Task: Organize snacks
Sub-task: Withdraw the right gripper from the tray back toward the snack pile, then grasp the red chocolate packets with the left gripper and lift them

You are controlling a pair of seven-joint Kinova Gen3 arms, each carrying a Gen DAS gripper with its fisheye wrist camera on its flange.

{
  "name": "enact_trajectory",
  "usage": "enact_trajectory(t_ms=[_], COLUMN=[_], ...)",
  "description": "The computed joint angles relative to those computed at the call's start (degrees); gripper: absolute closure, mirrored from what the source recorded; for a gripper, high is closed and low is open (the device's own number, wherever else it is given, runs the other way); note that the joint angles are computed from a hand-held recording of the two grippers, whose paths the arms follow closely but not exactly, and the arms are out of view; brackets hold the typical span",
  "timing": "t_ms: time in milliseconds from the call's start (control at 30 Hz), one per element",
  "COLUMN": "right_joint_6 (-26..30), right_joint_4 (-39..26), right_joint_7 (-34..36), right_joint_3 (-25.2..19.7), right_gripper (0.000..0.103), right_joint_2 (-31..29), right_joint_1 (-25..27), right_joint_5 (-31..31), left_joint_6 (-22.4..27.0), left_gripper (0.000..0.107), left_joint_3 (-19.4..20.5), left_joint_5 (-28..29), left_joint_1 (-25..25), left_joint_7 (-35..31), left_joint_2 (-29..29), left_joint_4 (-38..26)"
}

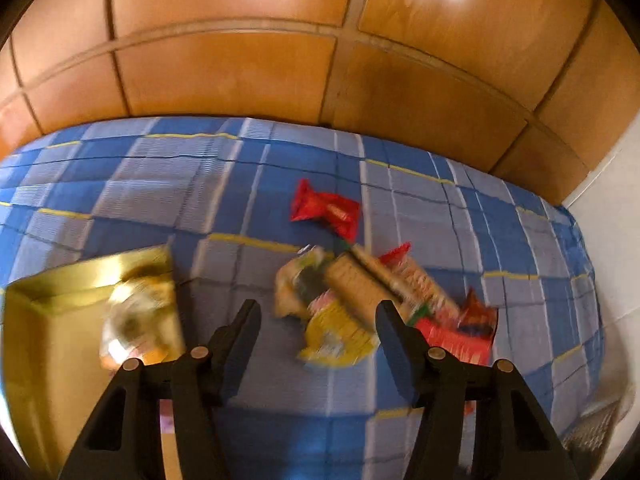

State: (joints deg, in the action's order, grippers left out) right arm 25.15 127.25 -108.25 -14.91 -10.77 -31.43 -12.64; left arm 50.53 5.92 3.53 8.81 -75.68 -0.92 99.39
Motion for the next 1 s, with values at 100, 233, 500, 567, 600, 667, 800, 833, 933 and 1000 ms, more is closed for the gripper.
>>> enact_trajectory(t_ms=[100,233,500,567,600,667,800,833,933,1000], right_joint_6=[-0.26,-0.84,-1.39,-1.45,-1.36,-1.21,-1.46,-1.50,-1.46,-1.34], right_joint_4=[0.38,0.96,1.98,2.38,2.51,2.82,3.38,3.48,3.83,4.44], right_joint_7=[2.75,6.28,16.20,19.04,20.09,22.32,26.44,27.33,29.72,32.11], right_joint_3=[1.67,3.85,8.81,10.26,10.64,11.46,12.35,12.57,13.01,14.29], right_gripper=[0.062,0.062,0.060,0.059,0.059,0.058,0.058,0.058,0.059,0.059], right_joint_2=[-0.53,-0.80,-1.96,-2.05,-2.02,-2.06,-2.16,-2.13,-2.05,-2.59], right_joint_1=[-0.92,-1.48,-2.52,-3.01,-3.03,-3.09,-3.05,-3.03,-2.63,-2.91], right_joint_5=[-1.82,-4.72,-12.70,-15.07,-16.07,-18.22,-21.97,-22.81,-25.00,-27.50], left_joint_6=[1.59,4.52,5.95,5.01,4.20,3.37,3.46,4.27,2.72,0.90], left_gripper=[0.046,0.046,0.046,0.045,0.043,0.041,0.043,0.047,0.082,0.084], left_joint_3=[-0.56,-1.15,-1.52,-1.49,-1.71,-1.66,-1.15,-2.33,-5.32,-4.24], left_joint_5=[2.66,9.94,12.64,12.12,11.30,10.29,6.30,3.97,-1.80,-5.17], left_joint_1=[-0.44,-3.52,-4.53,-4.07,-3.41,-2.76,-1.22,0.78,5.60,6.21], left_joint_7=[0.65,0.64,7.35,8.67,9.81,11.05,14.22,14.24,15.55,15.81], left_joint_2=[5.88,13.25,23.43,24.56,24.70,25.17,26.54,26.89,26.03,24.93], left_joint_4=[-5.20,-10.70,-17.07,-17.67,-17.85,-18.50,-20.57,-21.49,-19.83,-17.71])
